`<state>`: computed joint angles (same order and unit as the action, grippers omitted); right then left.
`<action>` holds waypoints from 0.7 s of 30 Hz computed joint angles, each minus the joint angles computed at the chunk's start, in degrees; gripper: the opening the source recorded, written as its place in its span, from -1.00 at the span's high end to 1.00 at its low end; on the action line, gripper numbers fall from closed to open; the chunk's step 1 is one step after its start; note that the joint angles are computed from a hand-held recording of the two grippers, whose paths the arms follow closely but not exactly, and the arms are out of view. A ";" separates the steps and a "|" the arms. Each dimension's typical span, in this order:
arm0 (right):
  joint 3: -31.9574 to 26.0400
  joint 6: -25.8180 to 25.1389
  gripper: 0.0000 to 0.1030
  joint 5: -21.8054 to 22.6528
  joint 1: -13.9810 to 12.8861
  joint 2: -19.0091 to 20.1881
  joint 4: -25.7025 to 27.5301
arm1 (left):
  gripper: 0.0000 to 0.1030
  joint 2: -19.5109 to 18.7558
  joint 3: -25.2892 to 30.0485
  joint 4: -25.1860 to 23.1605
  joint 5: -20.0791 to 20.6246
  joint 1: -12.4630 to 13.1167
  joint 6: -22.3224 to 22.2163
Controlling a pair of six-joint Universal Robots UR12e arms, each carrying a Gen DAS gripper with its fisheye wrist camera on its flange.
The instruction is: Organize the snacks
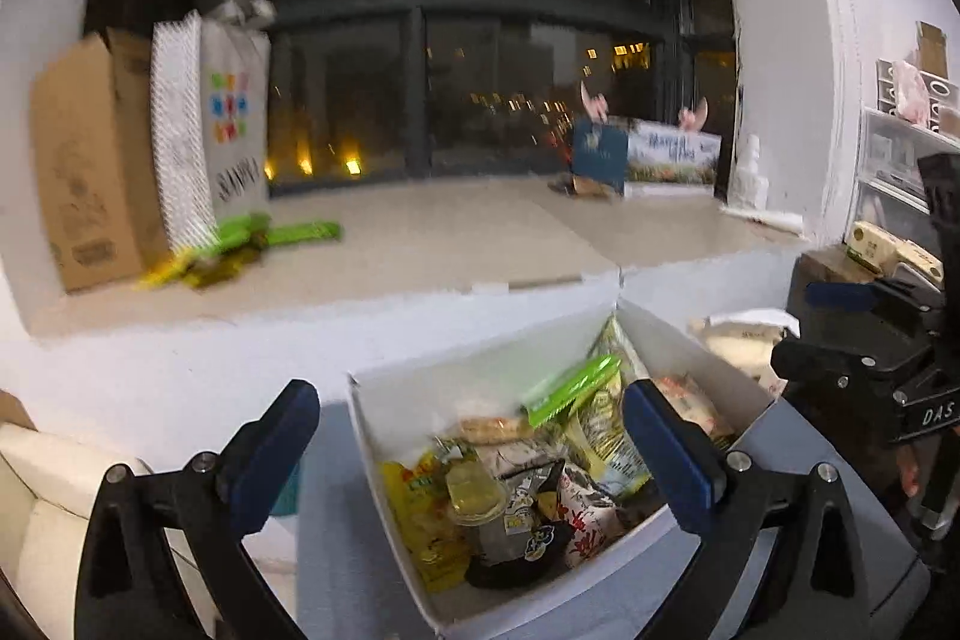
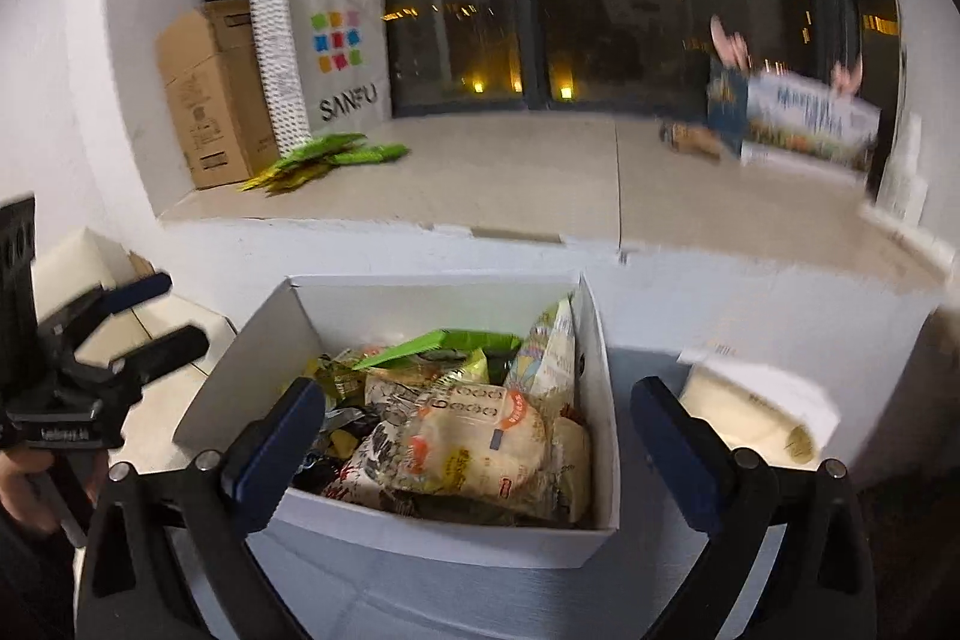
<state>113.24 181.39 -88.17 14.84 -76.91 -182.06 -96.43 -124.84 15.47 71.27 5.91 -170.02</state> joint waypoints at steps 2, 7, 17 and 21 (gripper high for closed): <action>1.09 -1.97 -1.00 -2.66 1.18 -0.93 -2.63 | -1.00 1.66 -1.95 2.48 0.42 -0.23 -0.72; 3.91 -3.13 -1.00 -1.84 2.61 -4.74 -3.12 | -1.00 7.77 -4.96 -5.41 -5.35 1.06 -2.35; 13.32 0.17 -1.00 2.41 3.95 -12.10 -8.48 | -1.00 19.46 -14.35 -8.88 -8.43 2.07 -2.75; 17.49 4.06 -1.00 0.62 4.66 -15.31 -9.96 | -1.00 23.50 -16.96 -10.80 -9.13 2.61 -3.15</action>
<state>130.72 185.45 -87.55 19.50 -92.21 -192.02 -72.93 -141.80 4.67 62.15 8.52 -173.16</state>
